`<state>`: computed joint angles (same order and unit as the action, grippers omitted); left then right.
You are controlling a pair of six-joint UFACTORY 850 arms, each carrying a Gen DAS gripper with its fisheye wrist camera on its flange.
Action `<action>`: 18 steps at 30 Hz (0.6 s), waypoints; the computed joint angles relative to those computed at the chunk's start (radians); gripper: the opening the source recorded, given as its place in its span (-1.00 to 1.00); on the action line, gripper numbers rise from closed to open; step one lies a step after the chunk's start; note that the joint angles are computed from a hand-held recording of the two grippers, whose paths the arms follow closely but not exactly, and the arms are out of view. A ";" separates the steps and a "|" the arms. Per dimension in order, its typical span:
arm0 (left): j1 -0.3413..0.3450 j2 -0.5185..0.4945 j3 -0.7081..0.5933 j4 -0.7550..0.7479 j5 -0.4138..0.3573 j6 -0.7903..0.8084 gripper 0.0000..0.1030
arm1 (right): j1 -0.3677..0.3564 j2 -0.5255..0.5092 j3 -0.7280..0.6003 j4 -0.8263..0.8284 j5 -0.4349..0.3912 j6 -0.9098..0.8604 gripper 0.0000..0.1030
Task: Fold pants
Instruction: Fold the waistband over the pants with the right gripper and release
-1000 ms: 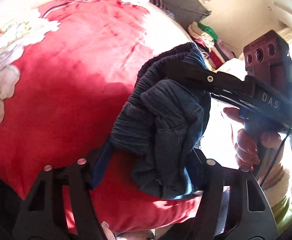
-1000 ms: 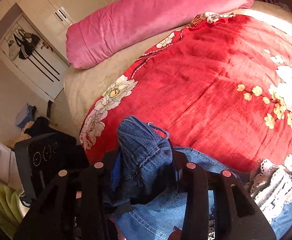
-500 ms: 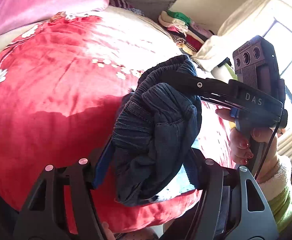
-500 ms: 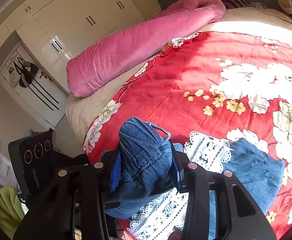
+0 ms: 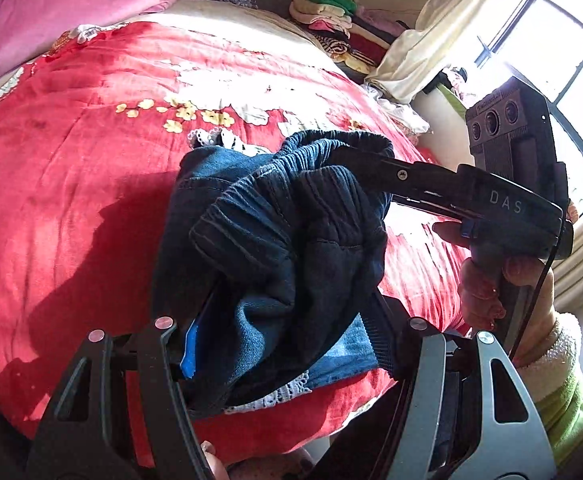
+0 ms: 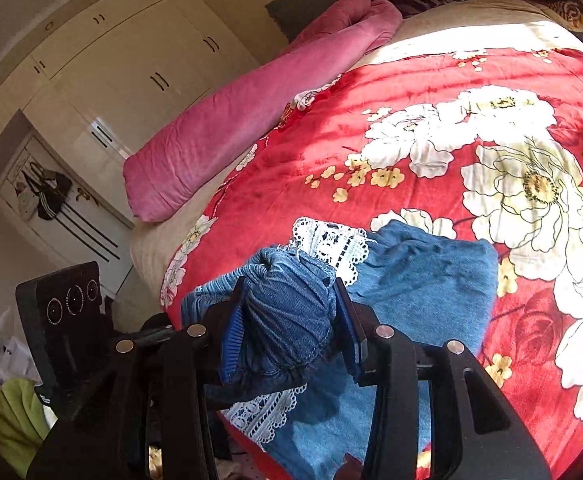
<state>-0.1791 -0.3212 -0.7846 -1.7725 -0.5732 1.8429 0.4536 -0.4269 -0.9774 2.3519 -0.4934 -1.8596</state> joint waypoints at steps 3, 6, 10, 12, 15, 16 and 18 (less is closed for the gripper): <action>-0.022 0.000 0.004 -0.005 0.016 0.011 0.09 | -0.006 0.022 0.041 0.057 0.005 -0.049 -0.15; -0.037 -0.002 0.010 -0.004 0.014 0.019 0.18 | -0.012 0.049 0.084 0.134 0.015 -0.106 -0.15; -0.057 -0.008 0.017 0.012 0.008 0.027 0.27 | -0.022 0.084 0.139 0.230 0.022 -0.168 -0.12; -0.067 -0.012 0.024 0.014 0.006 0.047 0.33 | -0.018 0.100 0.159 0.281 0.038 -0.205 -0.03; -0.073 -0.018 0.037 0.011 -0.003 0.084 0.45 | -0.004 0.116 0.176 0.345 0.070 -0.265 0.04; -0.074 -0.018 0.040 0.018 -0.007 0.090 0.50 | 0.003 0.118 0.174 0.360 0.084 -0.281 0.06; -0.067 -0.016 0.047 0.042 -0.031 0.101 0.57 | 0.016 0.118 0.169 0.370 0.102 -0.296 0.12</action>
